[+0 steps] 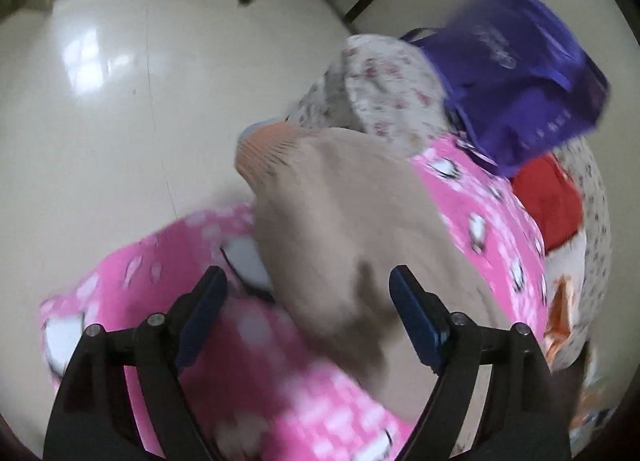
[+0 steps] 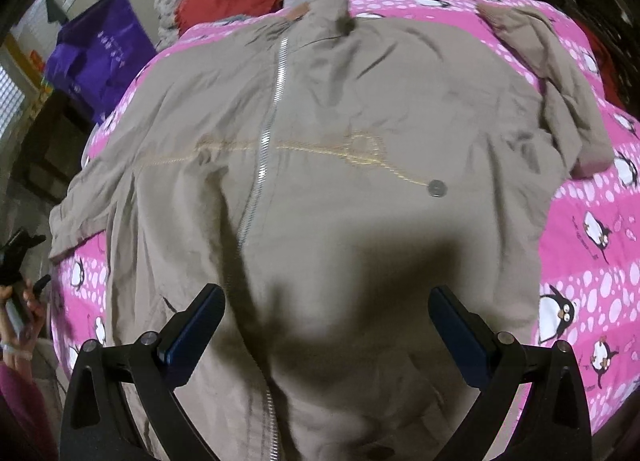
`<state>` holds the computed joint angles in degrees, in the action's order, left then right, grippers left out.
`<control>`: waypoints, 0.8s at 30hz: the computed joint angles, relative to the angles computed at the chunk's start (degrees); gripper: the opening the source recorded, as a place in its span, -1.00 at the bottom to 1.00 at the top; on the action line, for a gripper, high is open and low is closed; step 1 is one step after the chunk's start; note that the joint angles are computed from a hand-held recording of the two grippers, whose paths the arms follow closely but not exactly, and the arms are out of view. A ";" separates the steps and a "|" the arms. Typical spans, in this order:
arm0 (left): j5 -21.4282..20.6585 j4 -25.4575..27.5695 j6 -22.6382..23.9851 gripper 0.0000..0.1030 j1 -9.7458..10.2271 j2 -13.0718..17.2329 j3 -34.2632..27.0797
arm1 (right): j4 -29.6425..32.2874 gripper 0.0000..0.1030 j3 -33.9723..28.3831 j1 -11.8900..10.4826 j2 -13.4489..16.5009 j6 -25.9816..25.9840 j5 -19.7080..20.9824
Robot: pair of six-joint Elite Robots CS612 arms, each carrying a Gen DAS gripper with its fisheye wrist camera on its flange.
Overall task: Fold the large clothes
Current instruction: 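Lift the sleeve with the left tool and carry it across the jacket body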
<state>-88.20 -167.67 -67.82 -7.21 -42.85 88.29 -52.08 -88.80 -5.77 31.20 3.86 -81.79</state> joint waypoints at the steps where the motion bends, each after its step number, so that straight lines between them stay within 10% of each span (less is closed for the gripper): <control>1: -1.03 0.59 0.02 0.62 0.56 0.79 -0.88 | 0.17 0.98 0.19 0.23 -0.09 -0.38 -0.20; 8: -3.30 -0.70 1.86 0.57 1.48 4.12 -5.23 | 0.93 0.98 1.31 1.27 -0.54 -2.04 -2.20; 9: -4.04 -2.28 3.09 0.44 1.59 4.43 -5.04 | 0.80 0.98 1.39 1.32 -0.57 -2.01 -2.33; 11: -2.46 -3.02 5.95 -0.56 1.22 4.16 -4.97 | 0.36 0.98 1.63 1.36 -0.68 -1.87 -2.42; 14: -0.13 -6.64 9.05 -0.92 0.57 2.94 -3.50 | 0.01 0.98 1.57 1.30 -0.67 -1.97 -2.14; 24: -5.31 -15.90 23.51 -0.96 -5.74 -2.30 -3.16 | -1.13 0.98 -0.28 -0.01 0.00 -0.54 0.51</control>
